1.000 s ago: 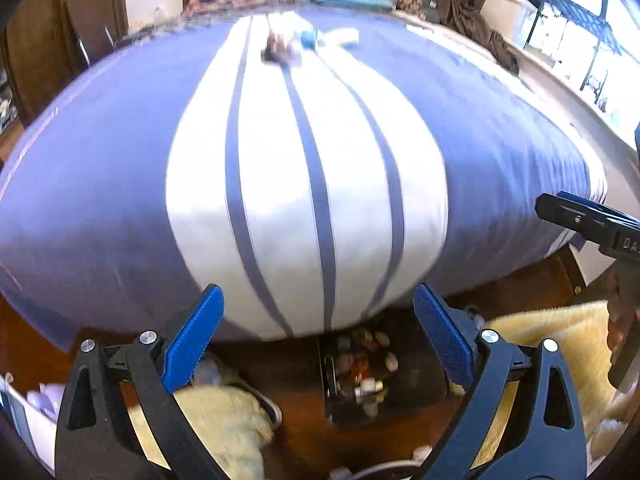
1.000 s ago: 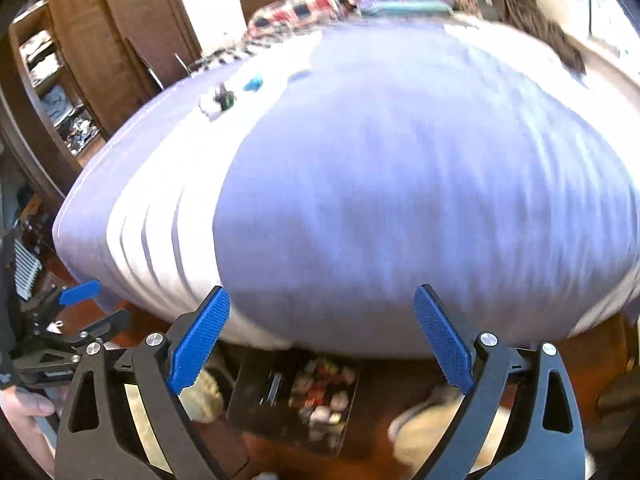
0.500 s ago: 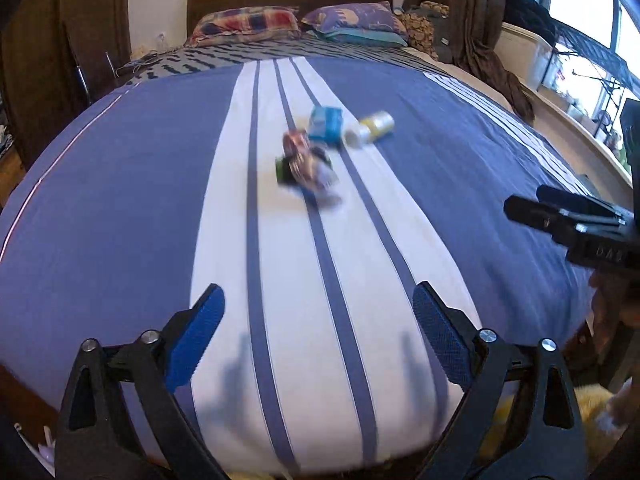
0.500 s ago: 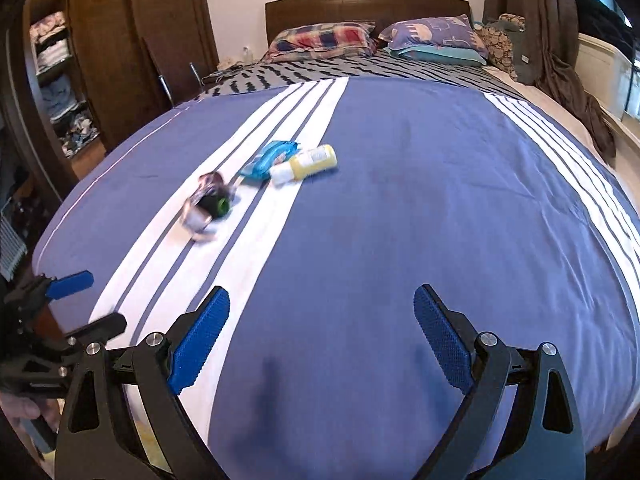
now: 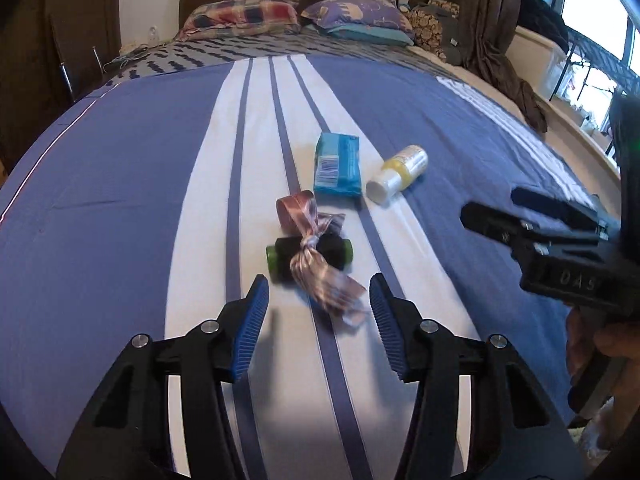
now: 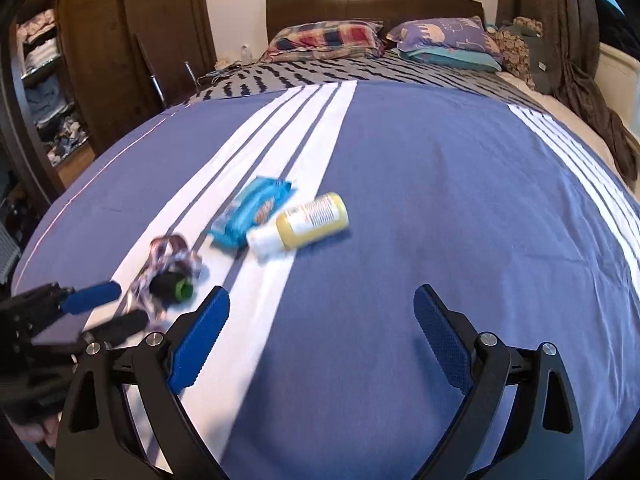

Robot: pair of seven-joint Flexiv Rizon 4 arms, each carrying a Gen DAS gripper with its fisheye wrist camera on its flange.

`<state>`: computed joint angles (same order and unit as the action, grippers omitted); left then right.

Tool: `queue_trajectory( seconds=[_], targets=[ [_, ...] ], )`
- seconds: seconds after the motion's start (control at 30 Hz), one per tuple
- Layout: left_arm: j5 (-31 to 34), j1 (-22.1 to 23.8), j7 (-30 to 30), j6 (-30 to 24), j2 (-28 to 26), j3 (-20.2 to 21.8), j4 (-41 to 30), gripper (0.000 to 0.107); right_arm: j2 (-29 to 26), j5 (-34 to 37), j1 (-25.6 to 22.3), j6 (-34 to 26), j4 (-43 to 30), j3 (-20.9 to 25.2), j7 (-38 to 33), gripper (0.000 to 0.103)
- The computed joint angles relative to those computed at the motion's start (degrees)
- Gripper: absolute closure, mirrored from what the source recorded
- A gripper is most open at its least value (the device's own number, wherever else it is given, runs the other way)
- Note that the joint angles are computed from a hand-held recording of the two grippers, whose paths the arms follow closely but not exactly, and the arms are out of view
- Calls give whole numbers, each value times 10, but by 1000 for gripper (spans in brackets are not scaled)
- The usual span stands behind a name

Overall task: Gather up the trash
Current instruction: 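Grasp the pink ribbon with the left gripper while the right grasps the yellow bottle, then carry the pink ribbon and the yellow bottle down to the bin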

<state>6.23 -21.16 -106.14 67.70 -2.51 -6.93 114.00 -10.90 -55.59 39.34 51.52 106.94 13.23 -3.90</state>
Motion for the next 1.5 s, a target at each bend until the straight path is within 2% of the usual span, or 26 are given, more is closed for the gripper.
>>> queue_trajectory(
  seconds=[0.1,0.13,0.2,0.23,0.27,0.4,0.53,0.73,0.87,1.0,1.23,1.27,1.5],
  targets=[
    [-6,1,12,1,-14,-1,-8,62,-28,13,2,-5,-34,-6,-27,9],
    [-10,1,17,2,-16,-1,-8,73,-40,24,4,-8,-49,-9,-39,9],
    [12,0,7,-1,-18,4,-15,86,-59,42,8,-9,-71,-14,-60,9],
    [11,0,12,2,-18,5,-13,96,-67,52,11,-10,-81,-17,-68,9],
    [-4,3,26,7,-17,4,-8,99,-77,63,13,-10,-91,-20,-76,9],
    [-20,7,49,18,-10,7,8,101,-95,84,27,-42,-119,-32,-105,9],
    [-36,10,70,25,-4,6,17,101,-96,99,27,-43,-120,-34,-139,9],
    [-45,15,78,22,0,7,15,101,-111,140,21,-24,-133,-30,-201,9],
    [-35,16,69,16,2,7,10,101,-128,161,26,-34,-155,-34,-237,10],
    [-33,16,65,14,6,6,8,101,-130,178,25,-16,-156,-37,-249,41],
    [-31,12,62,11,30,1,17,101,-114,184,31,-13,-140,-36,-242,68],
    [-27,12,58,8,34,0,17,101,-110,186,30,-10,-135,-35,-236,78],
    [-20,8,45,-2,65,-10,33,101,-83,151,30,-4,-99,-40,-182,79]
  ],
)
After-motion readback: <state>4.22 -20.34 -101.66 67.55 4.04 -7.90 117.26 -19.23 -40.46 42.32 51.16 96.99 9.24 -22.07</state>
